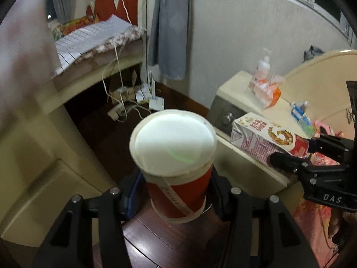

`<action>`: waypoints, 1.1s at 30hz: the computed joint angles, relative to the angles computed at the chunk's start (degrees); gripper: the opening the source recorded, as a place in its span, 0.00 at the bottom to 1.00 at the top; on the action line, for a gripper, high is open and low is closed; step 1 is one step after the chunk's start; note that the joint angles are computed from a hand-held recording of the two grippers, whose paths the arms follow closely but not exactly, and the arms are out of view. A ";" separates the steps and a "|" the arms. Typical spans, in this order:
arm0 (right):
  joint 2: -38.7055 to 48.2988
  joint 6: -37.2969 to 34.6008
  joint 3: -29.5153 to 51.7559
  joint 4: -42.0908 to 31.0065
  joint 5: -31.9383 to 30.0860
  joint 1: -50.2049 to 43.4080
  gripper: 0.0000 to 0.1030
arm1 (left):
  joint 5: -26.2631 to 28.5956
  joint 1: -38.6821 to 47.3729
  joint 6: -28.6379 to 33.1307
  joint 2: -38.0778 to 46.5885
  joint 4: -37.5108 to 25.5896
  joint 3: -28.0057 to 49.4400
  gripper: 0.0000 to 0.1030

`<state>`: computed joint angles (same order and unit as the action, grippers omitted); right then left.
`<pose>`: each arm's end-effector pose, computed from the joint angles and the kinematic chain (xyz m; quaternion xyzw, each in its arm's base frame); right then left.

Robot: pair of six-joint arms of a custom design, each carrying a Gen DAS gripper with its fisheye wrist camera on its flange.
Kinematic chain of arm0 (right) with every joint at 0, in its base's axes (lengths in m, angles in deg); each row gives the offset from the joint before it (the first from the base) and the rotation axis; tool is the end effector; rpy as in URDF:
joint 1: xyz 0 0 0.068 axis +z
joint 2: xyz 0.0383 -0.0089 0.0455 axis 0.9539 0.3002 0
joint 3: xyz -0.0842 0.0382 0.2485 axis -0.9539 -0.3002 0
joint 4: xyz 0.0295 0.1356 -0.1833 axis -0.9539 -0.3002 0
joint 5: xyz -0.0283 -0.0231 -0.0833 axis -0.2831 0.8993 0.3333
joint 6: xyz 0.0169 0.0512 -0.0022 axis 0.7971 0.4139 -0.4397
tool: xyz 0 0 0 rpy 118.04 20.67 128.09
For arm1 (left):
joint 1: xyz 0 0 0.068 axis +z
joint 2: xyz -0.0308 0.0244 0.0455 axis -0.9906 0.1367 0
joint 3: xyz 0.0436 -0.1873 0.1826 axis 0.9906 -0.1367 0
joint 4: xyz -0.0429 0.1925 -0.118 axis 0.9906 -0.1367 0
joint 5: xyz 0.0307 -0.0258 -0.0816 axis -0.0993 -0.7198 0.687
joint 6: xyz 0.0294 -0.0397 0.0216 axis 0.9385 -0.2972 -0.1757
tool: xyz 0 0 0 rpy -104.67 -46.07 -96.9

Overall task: Collect trash
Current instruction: 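Carry the red cup and milk carton in both tools over the black bin, then open both tools to drop the cup and carton into the bin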

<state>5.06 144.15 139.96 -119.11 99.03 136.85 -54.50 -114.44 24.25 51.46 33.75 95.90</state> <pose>0.1011 0.1608 0.3082 0.2747 0.9077 -0.0754 0.3081 0.2690 -0.1856 0.3250 0.4738 0.8109 -0.2049 0.2757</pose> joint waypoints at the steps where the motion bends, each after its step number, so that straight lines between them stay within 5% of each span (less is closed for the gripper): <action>1: -2.02 -1.80 -4.33 3.69 -1.01 -1.49 0.52 | -0.65 -0.61 -0.04 1.15 0.83 -0.54 0.52; 10: -7.87 -21.73 -28.40 31.81 -8.93 -15.30 0.52 | -2.71 -2.41 0.76 12.11 7.46 -4.94 0.52; 19: 0.17 -38.44 -41.45 58.51 -16.24 -27.09 0.52 | -1.43 -3.38 0.95 21.70 11.10 -5.49 0.53; 23: 7.79 -47.09 -45.48 71.47 -20.69 -31.77 0.53 | 0.50 -2.31 -0.99 25.50 15.16 -6.46 0.62; 25: 13.10 -49.54 -47.21 77.81 -20.92 -32.44 0.57 | -0.20 -1.65 -3.41 27.99 15.74 -5.66 0.81; 26: 15.67 -49.14 -47.28 78.32 -20.75 -32.72 0.87 | -2.05 -1.57 -4.88 28.60 16.25 -5.49 0.82; 27: 17.18 -48.40 -47.76 79.26 -21.51 -33.15 1.00 | -3.30 -1.29 -6.35 28.97 15.83 -4.98 0.82; 30: 11.94 -41.73 -50.21 77.07 -20.37 -30.62 1.00 | -6.54 0.01 -5.04 24.07 18.52 -10.33 0.85; 33: 4.18 -31.03 -42.86 59.84 -16.69 -24.91 1.00 | -11.42 0.88 -3.38 13.89 21.23 -17.97 0.85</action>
